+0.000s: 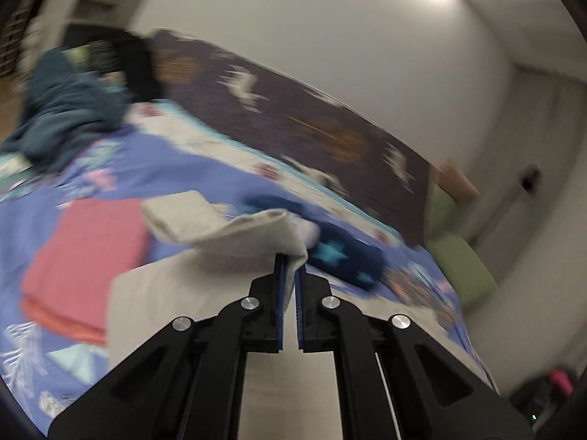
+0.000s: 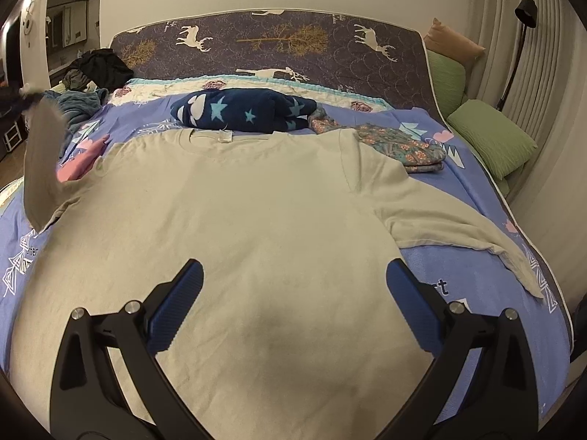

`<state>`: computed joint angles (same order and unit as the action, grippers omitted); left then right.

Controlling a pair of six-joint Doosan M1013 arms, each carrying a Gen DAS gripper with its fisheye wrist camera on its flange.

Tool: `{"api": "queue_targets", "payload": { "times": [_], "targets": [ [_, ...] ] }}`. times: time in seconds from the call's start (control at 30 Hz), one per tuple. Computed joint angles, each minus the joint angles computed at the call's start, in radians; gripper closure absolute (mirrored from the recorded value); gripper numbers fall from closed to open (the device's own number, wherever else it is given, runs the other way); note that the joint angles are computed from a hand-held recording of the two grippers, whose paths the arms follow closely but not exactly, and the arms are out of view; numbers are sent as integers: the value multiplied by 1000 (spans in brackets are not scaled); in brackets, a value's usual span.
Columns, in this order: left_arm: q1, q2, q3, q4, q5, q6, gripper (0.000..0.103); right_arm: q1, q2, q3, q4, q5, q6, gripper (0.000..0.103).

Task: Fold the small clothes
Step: 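Grasp the sleeve nearest the left tool and fold it over the shirt body, then grasp the opposite shirt side with the right tool and fold it inward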

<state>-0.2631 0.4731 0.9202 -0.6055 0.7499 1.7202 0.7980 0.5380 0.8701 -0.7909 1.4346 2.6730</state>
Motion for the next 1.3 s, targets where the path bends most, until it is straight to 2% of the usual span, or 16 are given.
{"api": "queue_targets", "payload": {
  "times": [0.17,0.2,0.23,0.3,0.43,0.5,0.63,0.7,0.83,0.97,1.03,1.1,1.17,1.2,1.23,1.3],
  "targets": [
    [-116,40,-41,-45,141,187,98,-10,-32,49,21,22,48,2],
    [-135,48,-43,-28,171,203,91,-12,-39,59,26,23,57,2],
    [-155,57,-45,4,213,211,74,-14,-46,68,31,25,63,2],
    [-178,56,-19,49,244,223,60,-18,-59,85,40,26,66,2],
    [-188,22,44,153,229,195,55,-33,-86,121,82,-35,46,2],
    [-177,-12,96,203,169,165,49,-59,-109,149,162,-157,16,7],
    [-159,-61,178,350,86,71,44,-142,-134,197,433,-461,-117,41],
    [-151,-56,173,427,99,10,44,-191,-107,173,625,-545,-219,43],
    [-154,-40,165,584,131,-72,44,-241,4,20,773,-486,-312,43],
    [-156,-30,161,694,143,-123,38,-277,128,-152,875,-393,-366,32],
    [-155,-25,161,719,154,-142,37,-279,160,-192,882,-383,-358,21],
    [-154,-22,162,725,165,-151,36,-267,194,-250,840,-377,-370,22],
    [-157,-23,166,753,157,-173,32,-260,228,-315,839,-340,-409,58],
    [-158,-23,168,760,156,-179,31,-257,251,-359,847,-309,-434,99],
    [-159,-26,172,774,151,-193,29,-260,263,-382,885,-296,-452,98],
    [-164,-31,183,830,143,-253,29,-248,230,-341,826,-358,-440,98]
  ]
}}
